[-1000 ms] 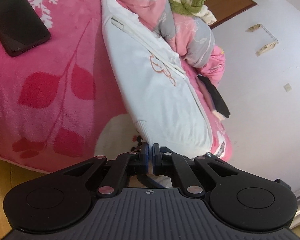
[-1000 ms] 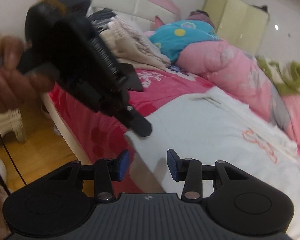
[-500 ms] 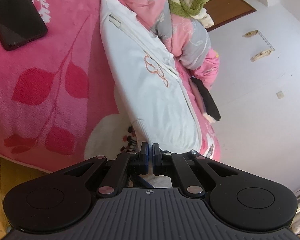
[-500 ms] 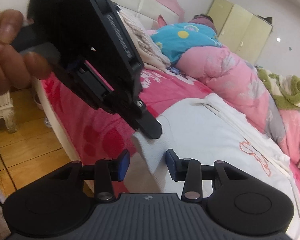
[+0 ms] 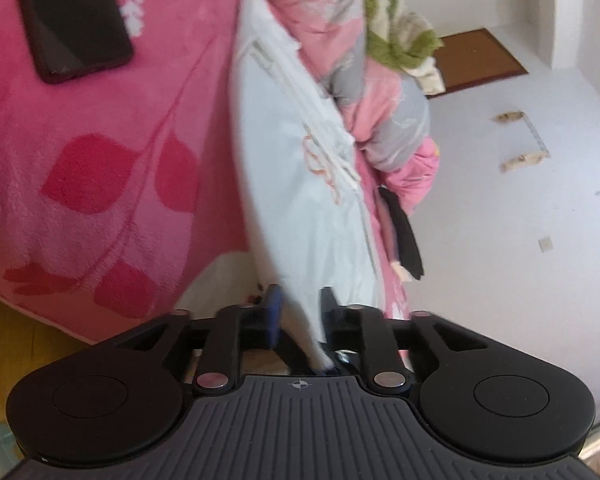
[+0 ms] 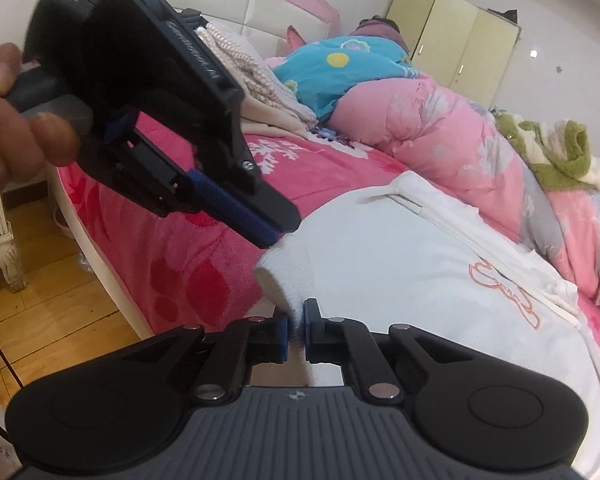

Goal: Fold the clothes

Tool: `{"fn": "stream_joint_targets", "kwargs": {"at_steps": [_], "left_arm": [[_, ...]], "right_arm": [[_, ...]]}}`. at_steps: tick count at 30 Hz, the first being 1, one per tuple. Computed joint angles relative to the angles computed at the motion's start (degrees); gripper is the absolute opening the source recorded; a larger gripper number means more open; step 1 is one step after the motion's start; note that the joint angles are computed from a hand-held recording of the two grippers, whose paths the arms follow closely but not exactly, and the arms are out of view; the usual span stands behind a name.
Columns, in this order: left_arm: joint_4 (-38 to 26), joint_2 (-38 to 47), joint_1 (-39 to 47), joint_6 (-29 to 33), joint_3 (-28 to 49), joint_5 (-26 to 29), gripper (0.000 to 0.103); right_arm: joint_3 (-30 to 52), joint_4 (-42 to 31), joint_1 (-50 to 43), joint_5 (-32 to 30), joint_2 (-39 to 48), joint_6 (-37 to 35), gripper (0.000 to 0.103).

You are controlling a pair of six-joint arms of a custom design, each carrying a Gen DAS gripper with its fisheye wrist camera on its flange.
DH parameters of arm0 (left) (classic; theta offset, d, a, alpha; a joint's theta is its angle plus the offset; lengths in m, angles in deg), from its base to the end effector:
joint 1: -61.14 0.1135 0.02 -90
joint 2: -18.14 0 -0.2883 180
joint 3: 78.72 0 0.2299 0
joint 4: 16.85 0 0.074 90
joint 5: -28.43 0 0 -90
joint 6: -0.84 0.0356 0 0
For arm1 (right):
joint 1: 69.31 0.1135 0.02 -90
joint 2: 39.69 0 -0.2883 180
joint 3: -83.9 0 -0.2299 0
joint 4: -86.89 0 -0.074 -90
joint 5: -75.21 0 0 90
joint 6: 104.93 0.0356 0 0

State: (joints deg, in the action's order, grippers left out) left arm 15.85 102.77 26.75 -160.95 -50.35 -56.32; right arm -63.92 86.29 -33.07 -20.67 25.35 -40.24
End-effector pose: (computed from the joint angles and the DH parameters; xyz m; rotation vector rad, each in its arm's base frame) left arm 0.1806 -0.1275 0.1656 -0.6488 2.1247 -1.2239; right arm 0.1452 0.1110 0.1898 -1.1558 1.8242 0.2209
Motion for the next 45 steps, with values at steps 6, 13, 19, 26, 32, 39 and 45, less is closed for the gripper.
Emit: {"fn": "stream_joint_targets", "kwargs": {"at_steps": [6,13,19,26,32,39,45], "left_arm": [[0.49,5.47,2.37,0.65,3.37,3.66,0.035],[0.36,11.51,2.68,2.74,7.71,5.78,0.029],[3.10,15.01,1.81,2.69,7.94,5.69,0.010],[-1.19,14.29,2.04,6.30,8.53,5.74,0.009],[-3.82,13.82,1.79,7.92,9.06,5.03,0.009],[-9.20,12.49,0.44,9.79,11.29,2.56,0.009],[-12.01,12.30,-0.03,10.31,12.73,1.51,0.009]], "right_arm": [[-0.29,0.02,0.79,0.94,-0.88,-0.18,0.007],[-0.67,0.85,-0.24,-0.99,-1.33,0.24,0.007],[2.32,-6.03,-11.88,-15.25,-2.11,3.24,0.009],[18.61,-33.32,-54.06,-49.77,9.94,-3.32,0.036],[39.90,-37.39,-76.97,-52.85,33.06,7.38,0.042],[67.55,-51.85,-81.40,-48.09,58.07,11.34,0.042],[72.67,-58.47,-82.31,-50.54,65.05,6.29,0.042]]}}
